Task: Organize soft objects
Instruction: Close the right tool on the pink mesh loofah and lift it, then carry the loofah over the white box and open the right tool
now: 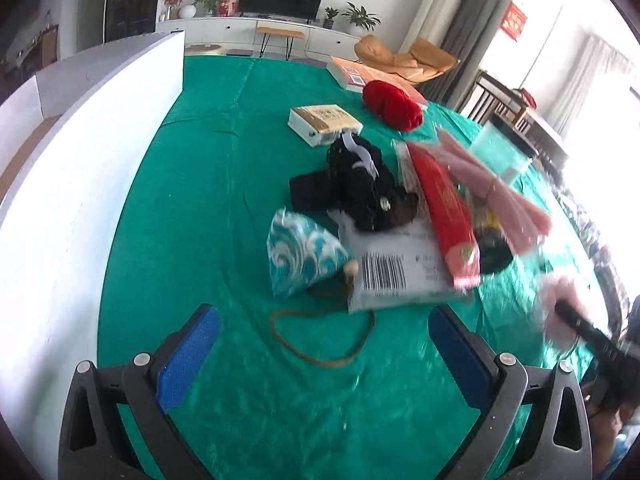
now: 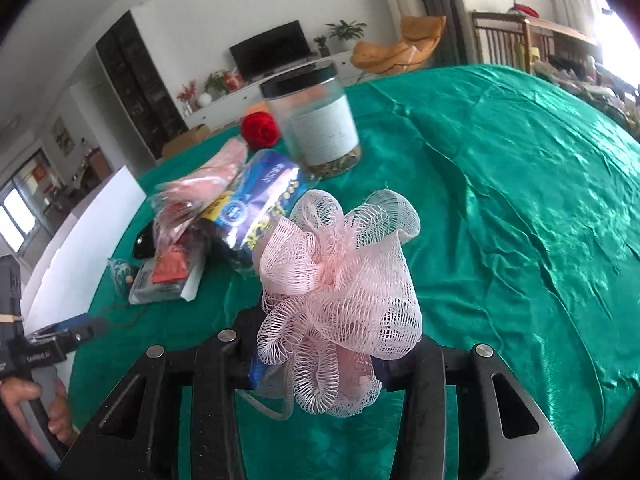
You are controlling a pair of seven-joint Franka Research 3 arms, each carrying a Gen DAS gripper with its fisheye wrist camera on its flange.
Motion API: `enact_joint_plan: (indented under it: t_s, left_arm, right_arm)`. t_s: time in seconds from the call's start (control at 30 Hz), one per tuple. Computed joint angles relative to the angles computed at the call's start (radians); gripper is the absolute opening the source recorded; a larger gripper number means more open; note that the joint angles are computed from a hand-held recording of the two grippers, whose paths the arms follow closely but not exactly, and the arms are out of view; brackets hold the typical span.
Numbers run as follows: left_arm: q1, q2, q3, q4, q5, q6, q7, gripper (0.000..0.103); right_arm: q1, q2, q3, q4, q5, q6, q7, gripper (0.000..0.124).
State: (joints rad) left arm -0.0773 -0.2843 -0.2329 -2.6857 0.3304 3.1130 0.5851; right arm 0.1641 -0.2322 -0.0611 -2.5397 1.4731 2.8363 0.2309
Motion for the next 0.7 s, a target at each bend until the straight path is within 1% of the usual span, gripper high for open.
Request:
enact_joint_plan:
  t_s: [0.03, 0.07, 0.1, 0.13, 0.17, 0.2, 0.23, 0.27, 0.3, 0.37, 0.4, 0.43, 0.53, 0.6, 0.7]
  left_arm:
    - [-0.006, 0.026, 0.018, 0.018, -0.012, 0.018, 0.004, 0.1]
    - [-0.011, 0.052, 0.032, 0.037, -0.02, 0.028, 0.014, 0.093]
    - [-0.024, 0.079, 0.049, 0.059, -0.032, 0.021, 0.03, 0.089]
    - [-0.044, 0.103, 0.07, 0.081, -0.052, 0.003, 0.052, 0.076]
    - [-0.081, 0.125, 0.102, 0.098, -0.096, -0.011, 0.091, 0.061]
    - [-0.098, 0.14, 0.117, 0.108, -0.129, -0.021, 0.117, 0.054]
    - [-0.101, 0.147, 0.122, 0.104, -0.15, -0.007, 0.134, 0.051]
    - [-0.105, 0.144, 0.129, 0.091, -0.172, 0.022, 0.149, 0.05]
    - [-0.11, 0.136, 0.135, 0.084, -0.191, 0.031, 0.159, 0.05]
    - [-0.07, 0.109, 0.112, 0.069, -0.18, 0.051, 0.139, 0.05]
    - [-0.05, 0.09, 0.102, 0.062, -0.172, 0.058, 0.128, 0.05]
    - [-0.043, 0.07, 0.104, 0.057, -0.17, 0.064, 0.125, 0.049]
    - [-0.089, 0.005, 0.167, 0.05, -0.188, 0.061, 0.16, 0.049]
    - [-0.1, -0.038, 0.186, 0.049, -0.191, 0.056, 0.183, 0.049]
    - [-0.104, -0.116, 0.199, 0.037, -0.191, 0.061, 0.207, 0.049]
  right_arm:
    - [-0.009, 0.004, -0.01, 0.001, -0.008, -0.013, 0.025, 0.044]
    - [-0.015, 0.008, -0.016, 0.003, -0.008, -0.023, 0.039, 0.044]
    - [-0.022, 0.014, -0.021, 0.011, -0.014, -0.034, 0.054, 0.044]
    - [-0.024, 0.015, -0.021, 0.013, -0.008, -0.039, 0.053, 0.044]
    - [-0.025, 0.016, -0.019, 0.016, -0.004, -0.038, 0.045, 0.044]
    - [-0.024, 0.013, -0.016, 0.015, 0.005, -0.034, 0.031, 0.044]
    - [-0.026, 0.014, -0.016, 0.018, 0.003, -0.039, 0.026, 0.044]
    - [-0.031, 0.015, -0.019, 0.022, -0.014, -0.053, 0.038, 0.044]
    - [-0.036, 0.031, -0.021, 0.041, -0.039, -0.07, 0.069, 0.044]
    - [-0.051, 0.068, -0.026, 0.096, -0.109, -0.101, 0.14, 0.044]
    - [-0.058, 0.09, -0.025, 0.131, -0.14, -0.099, 0.169, 0.044]
    - [-0.065, 0.113, -0.023, 0.169, -0.175, -0.094, 0.207, 0.044]
    - [-0.092, 0.19, -0.023, 0.303, -0.274, -0.097, 0.326, 0.044]
    - [-0.108, 0.239, -0.015, 0.385, -0.354, -0.098, 0.402, 0.044]
    - [-0.124, 0.303, 0.0, 0.487, -0.493, -0.107, 0.523, 0.044]
